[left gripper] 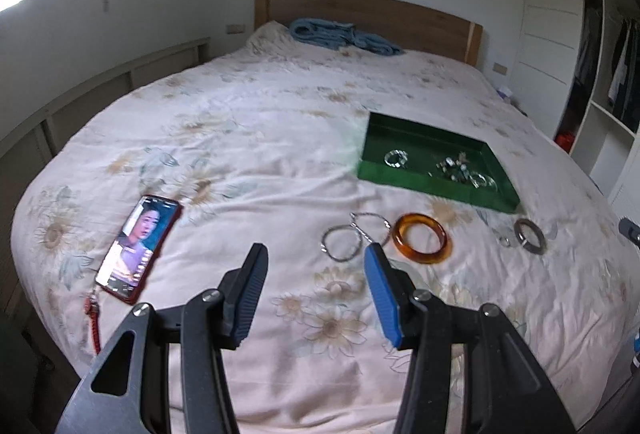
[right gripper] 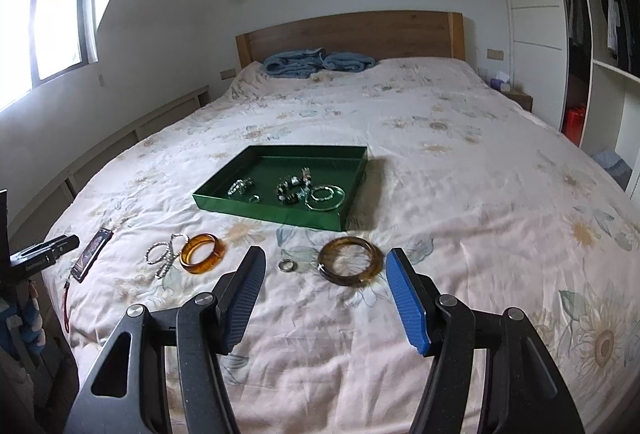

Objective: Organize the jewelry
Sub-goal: 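Grasp the silver chain necklace with the left tool while the right tool grasps the brown horn bangle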

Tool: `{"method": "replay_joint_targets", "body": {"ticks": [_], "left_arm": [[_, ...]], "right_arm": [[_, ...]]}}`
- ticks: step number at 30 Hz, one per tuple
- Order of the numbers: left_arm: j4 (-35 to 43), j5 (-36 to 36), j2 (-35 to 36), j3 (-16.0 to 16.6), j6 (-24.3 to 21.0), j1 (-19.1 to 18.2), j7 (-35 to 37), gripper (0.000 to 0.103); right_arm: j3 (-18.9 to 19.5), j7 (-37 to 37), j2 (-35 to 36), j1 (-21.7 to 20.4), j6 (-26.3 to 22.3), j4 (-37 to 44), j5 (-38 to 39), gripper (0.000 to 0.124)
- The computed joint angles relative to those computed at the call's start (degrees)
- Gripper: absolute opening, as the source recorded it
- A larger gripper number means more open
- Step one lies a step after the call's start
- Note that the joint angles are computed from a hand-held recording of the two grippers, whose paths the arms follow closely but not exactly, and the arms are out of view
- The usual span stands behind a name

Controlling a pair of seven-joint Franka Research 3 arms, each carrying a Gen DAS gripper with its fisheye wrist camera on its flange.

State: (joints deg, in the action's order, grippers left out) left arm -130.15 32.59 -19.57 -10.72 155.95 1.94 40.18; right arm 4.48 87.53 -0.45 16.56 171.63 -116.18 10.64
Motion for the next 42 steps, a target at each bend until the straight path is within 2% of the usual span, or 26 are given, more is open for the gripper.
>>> {"method": "replay_joint_targets", "body": {"ticks": [13,22,30,34,38,42], "left_arm": [[4.58,-5.80,9.41,1.67,0.66,-3.77,8.37,0.048],[9.86,-14.69,17.62,2.89,-0.28,-5.56,19.25,0.048],[15.61,-20.24,24.46,2.65,-1.73,-5.37,25.37,0.048],[17.98,-19.76,26.74,2.82,-2.76,-5.30,25.31,0.047],[19.07,-20.78,27.96,3.05,-3.23,-4.69,24.62,0.035],[18.92,-22.01,28.25,3.28,-2.60,-3.89,24.24,0.019]], "right_arm": [[-1.06,0.15,4.74,-0.83,-2.68,3.45,1.41,0.061],[-2.09,0.53,11.68,-0.44,-6.79,10.86,0.24,0.059],[-3.07,1.11,19.82,0.30,-13.18,20.99,-1.75,0.057],[-3.77,1.94,24.14,0.49,-17.93,26.84,-2.64,0.054],[-4.27,2.48,28.48,0.41,-23.38,33.22,-3.71,0.044],[-4.30,2.45,32.76,0.19,-28.94,39.55,-4.22,0.041]]}}
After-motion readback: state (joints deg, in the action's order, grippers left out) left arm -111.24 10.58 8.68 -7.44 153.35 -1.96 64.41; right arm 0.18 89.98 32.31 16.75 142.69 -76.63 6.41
